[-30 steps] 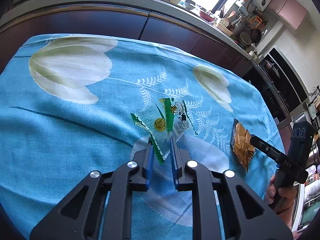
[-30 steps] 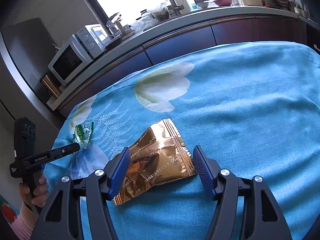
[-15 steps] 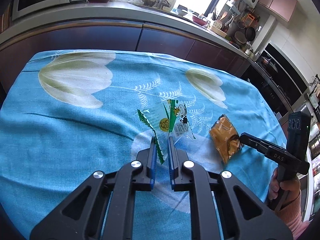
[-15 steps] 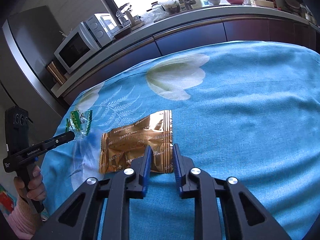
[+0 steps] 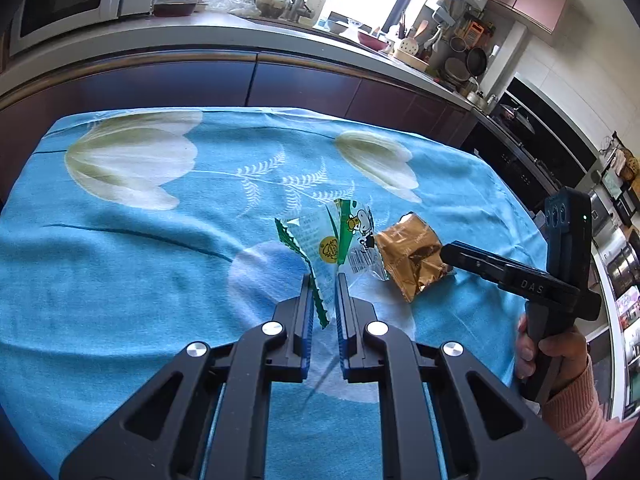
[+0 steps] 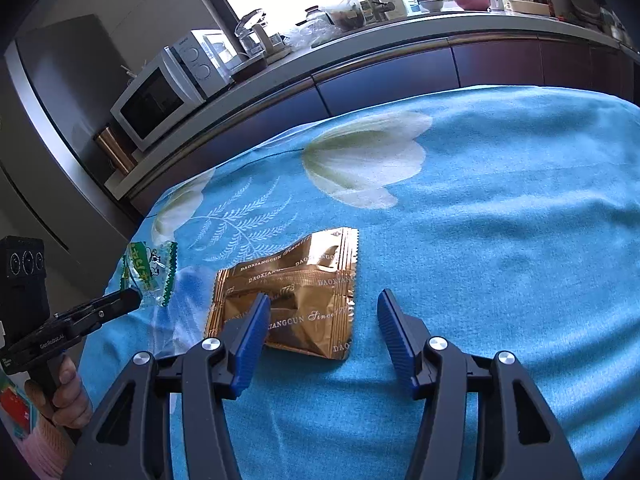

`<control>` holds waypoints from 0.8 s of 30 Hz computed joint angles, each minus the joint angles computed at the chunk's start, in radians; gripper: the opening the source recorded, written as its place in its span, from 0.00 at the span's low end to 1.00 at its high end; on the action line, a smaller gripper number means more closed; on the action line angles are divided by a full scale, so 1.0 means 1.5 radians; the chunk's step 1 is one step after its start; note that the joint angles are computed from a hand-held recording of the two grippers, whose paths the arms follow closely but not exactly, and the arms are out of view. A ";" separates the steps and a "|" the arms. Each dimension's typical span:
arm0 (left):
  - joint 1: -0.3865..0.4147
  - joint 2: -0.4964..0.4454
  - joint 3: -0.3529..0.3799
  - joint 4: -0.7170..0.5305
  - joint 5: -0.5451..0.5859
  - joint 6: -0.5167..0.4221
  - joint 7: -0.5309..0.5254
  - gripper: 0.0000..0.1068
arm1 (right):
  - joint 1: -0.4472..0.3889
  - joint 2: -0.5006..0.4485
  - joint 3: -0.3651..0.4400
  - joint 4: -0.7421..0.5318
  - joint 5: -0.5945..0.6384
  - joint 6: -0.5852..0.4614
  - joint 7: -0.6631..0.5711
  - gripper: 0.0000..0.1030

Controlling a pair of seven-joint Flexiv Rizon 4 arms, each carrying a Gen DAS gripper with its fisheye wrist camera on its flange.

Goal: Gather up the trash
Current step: 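Grasp the clear candy wrapper with the left tool while the right tool grasps the gold wrapper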

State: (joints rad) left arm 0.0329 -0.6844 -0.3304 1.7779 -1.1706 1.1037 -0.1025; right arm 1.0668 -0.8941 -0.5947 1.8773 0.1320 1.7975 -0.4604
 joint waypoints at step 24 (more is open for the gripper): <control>-0.001 -0.038 -0.031 -0.004 0.148 0.054 -0.074 0.09 | -0.086 0.000 0.124 -0.053 0.065 0.083 -0.090 0.47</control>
State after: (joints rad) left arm 0.0316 -0.7410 -0.3776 1.7715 -0.9491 1.1844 -0.2129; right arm 0.9379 -0.8946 -0.4080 1.7981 0.2289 1.9226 -0.5948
